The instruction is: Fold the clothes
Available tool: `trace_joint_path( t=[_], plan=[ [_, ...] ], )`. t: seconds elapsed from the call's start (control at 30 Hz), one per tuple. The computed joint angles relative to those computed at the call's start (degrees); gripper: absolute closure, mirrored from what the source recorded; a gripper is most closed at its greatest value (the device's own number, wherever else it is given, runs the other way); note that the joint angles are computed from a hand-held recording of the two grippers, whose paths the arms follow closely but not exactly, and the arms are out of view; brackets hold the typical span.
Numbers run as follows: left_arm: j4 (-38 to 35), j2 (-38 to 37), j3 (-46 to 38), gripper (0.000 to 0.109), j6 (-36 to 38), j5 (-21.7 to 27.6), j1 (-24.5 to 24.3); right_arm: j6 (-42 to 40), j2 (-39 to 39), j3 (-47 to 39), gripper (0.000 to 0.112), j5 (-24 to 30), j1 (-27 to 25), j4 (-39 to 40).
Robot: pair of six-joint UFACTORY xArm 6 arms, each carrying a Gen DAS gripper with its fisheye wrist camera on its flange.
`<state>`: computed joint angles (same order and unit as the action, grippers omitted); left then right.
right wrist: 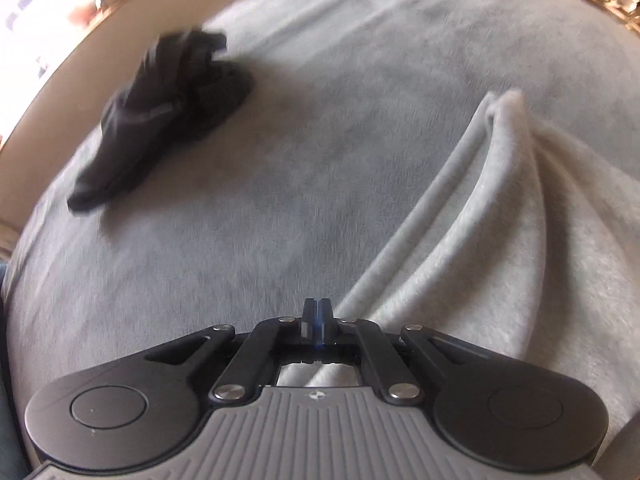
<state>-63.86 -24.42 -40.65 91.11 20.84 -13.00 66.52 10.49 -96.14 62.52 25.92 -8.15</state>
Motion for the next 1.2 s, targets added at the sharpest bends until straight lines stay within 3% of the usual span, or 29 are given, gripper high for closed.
trace_joint_path(
  t=[0.1, 0.17, 0.2, 0.23, 0.4, 0.67, 0.77, 0.8, 0.83, 0.9, 1.0, 1.2],
  plan=[
    [-0.4, -0.8, 0.1, 0.093, 0.3, 1.6, 0.8, -3.3, 0.1, -0.3, 0.108, 1.2, 0.2, 8.8],
    [-2.0, -0.9, -0.9, 0.093, 1.4, 5.8, 2.6, -4.9, 0.9, -1.7, 0.09, 2.4, 0.9, 11.7],
    [-2.9, -0.8, -1.5, 0.093, 2.3, 8.4, 3.6, -5.7, 1.5, -2.9, 0.073, 3.4, 1.2, 12.8],
    [-3.0, -0.6, -2.1, 0.092, 3.1, 10.7, 4.2, -6.3, 2.4, -4.1, 0.069, 4.4, 1.3, 13.7],
    [-3.3, 0.9, -3.0, 0.087, 7.7, 11.6, 1.8, -5.3, 7.3, -10.6, 0.069, 11.9, 0.1, 15.8],
    [-0.1, 3.9, -4.4, 0.087, 10.2, 12.6, 0.4, -3.9, 6.0, -5.6, 0.069, 8.0, -1.9, 19.8],
    [0.8, 4.5, -5.0, 0.088, 7.3, 12.4, 0.1, -4.0, 5.1, -4.7, 0.088, 8.1, -0.8, 16.9],
    [0.8, 4.5, -4.9, 0.092, 6.7, 12.1, -0.1, -4.0, 4.6, -4.1, 0.095, 7.9, -0.3, 15.6],
    [0.4, 4.0, -4.3, 0.103, 7.5, 11.4, -0.6, -3.9, 3.7, -3.2, 0.104, 7.0, 0.2, 14.3],
    [-0.5, 3.0, -3.2, 0.108, 9.3, 10.0, -1.5, -3.4, 2.1, -1.4, 0.109, 5.4, 1.1, 11.5],
    [-4.5, 1.2, -1.5, 0.109, 14.5, 6.9, -2.6, -2.8, 0.6, -0.6, 0.109, 3.5, 2.0, 8.5],
    [-6.6, 2.7, -3.5, 0.109, 15.6, 3.8, -3.3, -2.3, 1.4, -3.2, 0.109, 1.6, 2.4, 5.7]
  ],
)
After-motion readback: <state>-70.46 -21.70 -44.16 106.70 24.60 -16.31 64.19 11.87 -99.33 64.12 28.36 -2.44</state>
